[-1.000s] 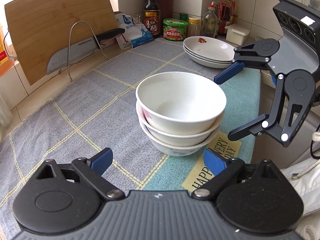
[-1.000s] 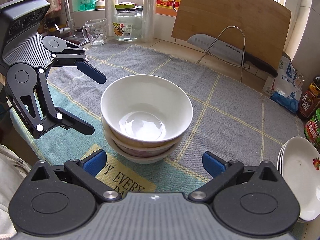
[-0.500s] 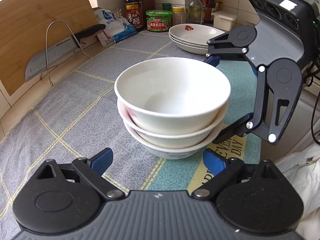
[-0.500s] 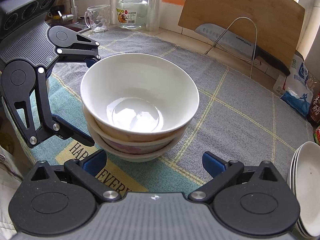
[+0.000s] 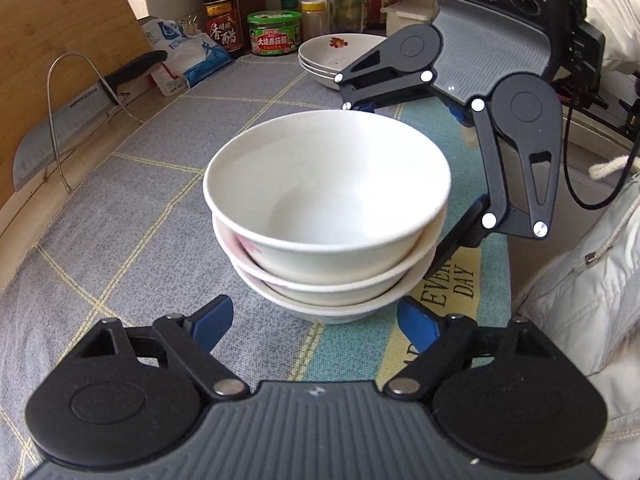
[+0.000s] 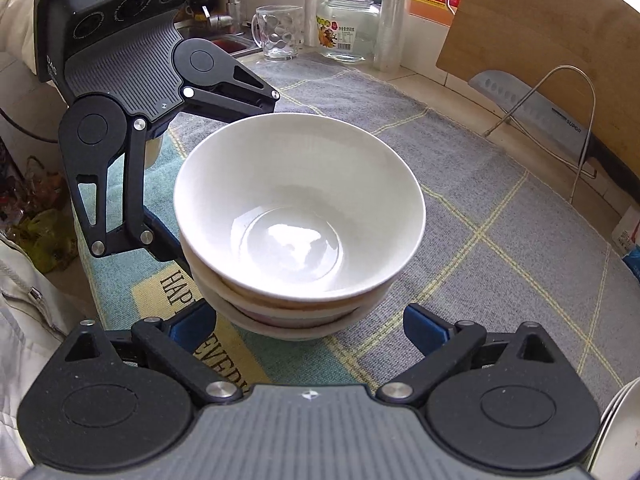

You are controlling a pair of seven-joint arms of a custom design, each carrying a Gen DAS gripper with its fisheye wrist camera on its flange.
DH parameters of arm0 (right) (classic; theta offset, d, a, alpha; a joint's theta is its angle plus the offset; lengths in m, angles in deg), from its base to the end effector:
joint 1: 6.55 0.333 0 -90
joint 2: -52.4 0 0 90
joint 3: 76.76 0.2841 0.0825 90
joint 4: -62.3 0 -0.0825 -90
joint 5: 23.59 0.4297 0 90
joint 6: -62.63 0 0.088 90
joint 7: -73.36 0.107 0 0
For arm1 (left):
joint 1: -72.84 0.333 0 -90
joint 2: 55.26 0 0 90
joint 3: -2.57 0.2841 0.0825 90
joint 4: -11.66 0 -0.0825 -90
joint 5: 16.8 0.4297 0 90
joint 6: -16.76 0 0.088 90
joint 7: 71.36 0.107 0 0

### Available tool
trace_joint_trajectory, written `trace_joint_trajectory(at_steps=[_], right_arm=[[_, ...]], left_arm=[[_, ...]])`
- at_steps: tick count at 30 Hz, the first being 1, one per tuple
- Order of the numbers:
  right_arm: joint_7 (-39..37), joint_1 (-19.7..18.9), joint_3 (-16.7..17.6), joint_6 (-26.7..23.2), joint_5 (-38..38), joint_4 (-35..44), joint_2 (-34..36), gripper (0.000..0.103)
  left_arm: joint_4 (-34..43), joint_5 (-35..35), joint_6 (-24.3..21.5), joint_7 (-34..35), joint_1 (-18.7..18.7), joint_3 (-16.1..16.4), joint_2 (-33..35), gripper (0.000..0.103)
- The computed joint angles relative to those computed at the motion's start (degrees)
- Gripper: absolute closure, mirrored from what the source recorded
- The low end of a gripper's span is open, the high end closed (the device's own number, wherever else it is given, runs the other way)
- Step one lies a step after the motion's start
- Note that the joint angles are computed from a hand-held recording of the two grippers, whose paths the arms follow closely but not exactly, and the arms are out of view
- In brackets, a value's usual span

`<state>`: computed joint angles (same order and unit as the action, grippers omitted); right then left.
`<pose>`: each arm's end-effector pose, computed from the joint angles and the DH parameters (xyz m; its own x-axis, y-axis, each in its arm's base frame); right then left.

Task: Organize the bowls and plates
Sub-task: 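Lift the bowl stack with both tools and carry it toward the flowered plates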

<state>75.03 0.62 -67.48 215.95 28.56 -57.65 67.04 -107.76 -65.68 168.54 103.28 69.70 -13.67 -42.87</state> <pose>0.6064 0.1534 0.2637 0.8626 -0.5050 0.0315 -0.3918 -0.7061 -0.5898 0.6017 -0.1884 0.2945 -0.8868 -0.4613 -0.0260 -0.3518 0.7107 -0.6092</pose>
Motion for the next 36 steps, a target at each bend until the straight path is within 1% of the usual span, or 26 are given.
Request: trace_joint_trajectory(at_steps=[3, 5, 8, 13, 15, 19, 25, 31, 36], right_arm=[[-0.2, -0.1, -0.3, -1.4, -1.3, 0.9, 0.5, 0.004], [0.0, -0.2, -0.4, -2.2, -2.1, 1.4, 0.8, 0.006], [0.5, -0.4, -0.5, -3.6, -3.4, 2.1, 1.1, 0.008], [1.3, -0.6, -0.6, -5.9, -4.8, 3.1, 1.6, 0.012], [1.9, -0.7, -0.7, -7.0, -5.6, 3.8, 1.9, 0.015], [2.6, -0.9, -0.9, -8.6, -6.9, 4.8, 2.5, 0.015], [3.5, -1.0, -0.9, -10.1, -8.7, 6.3, 3.4, 0.015], [4.3, -1.0, -0.8, -10.2, -10.5, 7.3, 4.3, 0.014], [5.3, -1.0, -0.7, -10.3, -11.6, 7.6, 4.4, 0.014]], left_arm=[[1.6, 0.4, -3.1, 1.0, 0.5, 0.1, 0.6, 0.015], [2.6, 0.9, -4.2, 1.5, 0.6, 0.2, 1.2, 0.015], [4.4, 2.0, -6.7, 1.5, 1.0, 0.3, 2.6, 0.018], [6.4, 2.9, -9.1, 2.5, 1.6, 0.1, 4.2, 0.019], [7.2, 3.4, -9.7, 2.9, 1.8, 0.0, 4.9, 0.019], [8.4, 4.0, -11.6, 3.3, 2.5, -0.2, 5.8, 0.02], [9.2, 3.9, -13.4, 4.4, 3.2, -0.3, 6.6, 0.019], [11.0, 4.7, -15.5, 4.8, 3.7, -0.4, 8.0, 0.018], [11.4, 4.3, -16.1, 5.7, 4.2, -0.7, 8.4, 0.018]])
